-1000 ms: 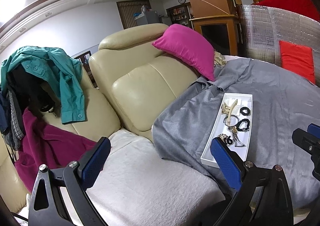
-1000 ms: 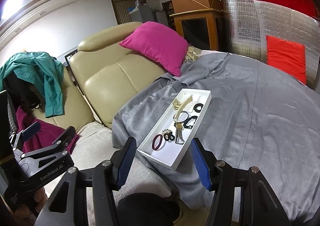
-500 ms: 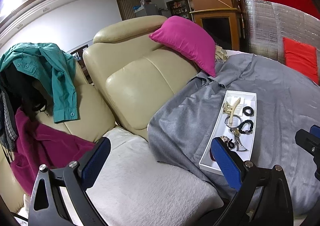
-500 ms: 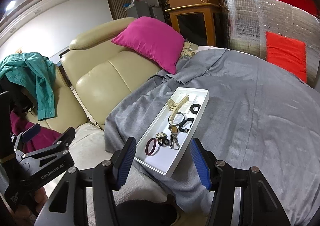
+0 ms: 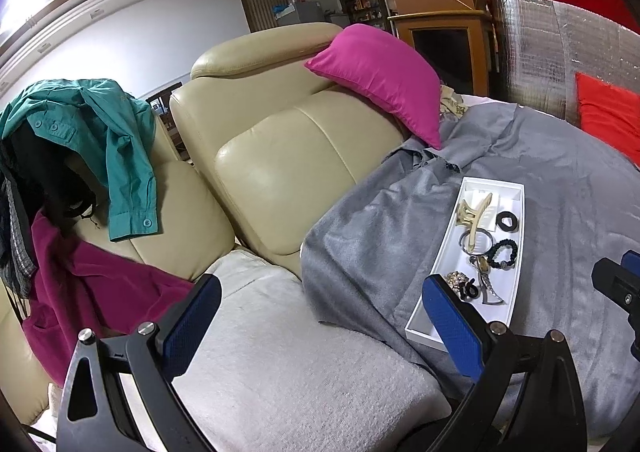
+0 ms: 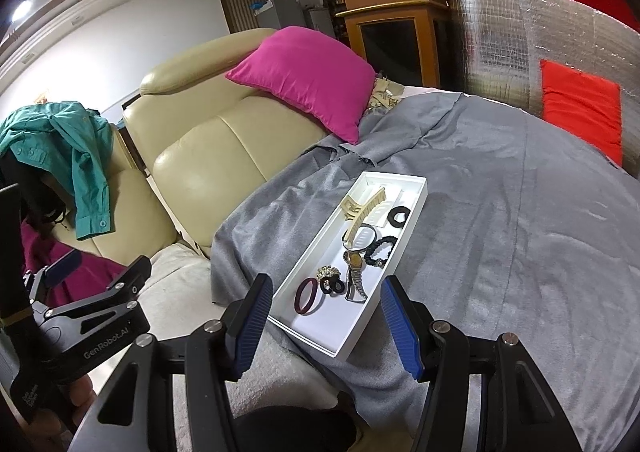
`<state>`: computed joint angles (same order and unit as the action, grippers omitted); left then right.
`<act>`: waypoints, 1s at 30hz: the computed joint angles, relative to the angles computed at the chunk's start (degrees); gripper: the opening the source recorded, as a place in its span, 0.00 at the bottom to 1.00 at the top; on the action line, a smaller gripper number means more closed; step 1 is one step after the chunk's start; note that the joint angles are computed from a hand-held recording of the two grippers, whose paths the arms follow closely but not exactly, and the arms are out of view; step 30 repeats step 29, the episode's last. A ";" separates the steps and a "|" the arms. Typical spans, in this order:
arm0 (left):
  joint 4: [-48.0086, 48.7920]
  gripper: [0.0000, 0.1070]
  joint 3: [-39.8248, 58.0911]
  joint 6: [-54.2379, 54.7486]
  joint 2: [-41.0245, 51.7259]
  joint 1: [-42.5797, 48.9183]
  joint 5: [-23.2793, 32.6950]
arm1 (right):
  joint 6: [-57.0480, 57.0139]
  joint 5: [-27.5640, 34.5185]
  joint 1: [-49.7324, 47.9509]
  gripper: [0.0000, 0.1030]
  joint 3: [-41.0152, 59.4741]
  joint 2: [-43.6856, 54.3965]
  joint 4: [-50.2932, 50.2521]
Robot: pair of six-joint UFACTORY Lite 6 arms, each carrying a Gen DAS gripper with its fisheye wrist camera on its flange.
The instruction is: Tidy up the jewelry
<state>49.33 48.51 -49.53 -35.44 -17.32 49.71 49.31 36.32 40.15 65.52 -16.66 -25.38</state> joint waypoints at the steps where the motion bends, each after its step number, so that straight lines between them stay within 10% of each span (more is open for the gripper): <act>1: 0.29 0.94 -0.01 -0.28 0.01 -0.34 0.31 | -0.32 -0.21 -0.23 0.59 -0.20 -0.16 0.32; 30: 8.65 0.94 8.78 -11.67 13.99 -16.87 6.42 | -25.15 -8.20 -17.65 0.59 -7.96 -6.25 22.78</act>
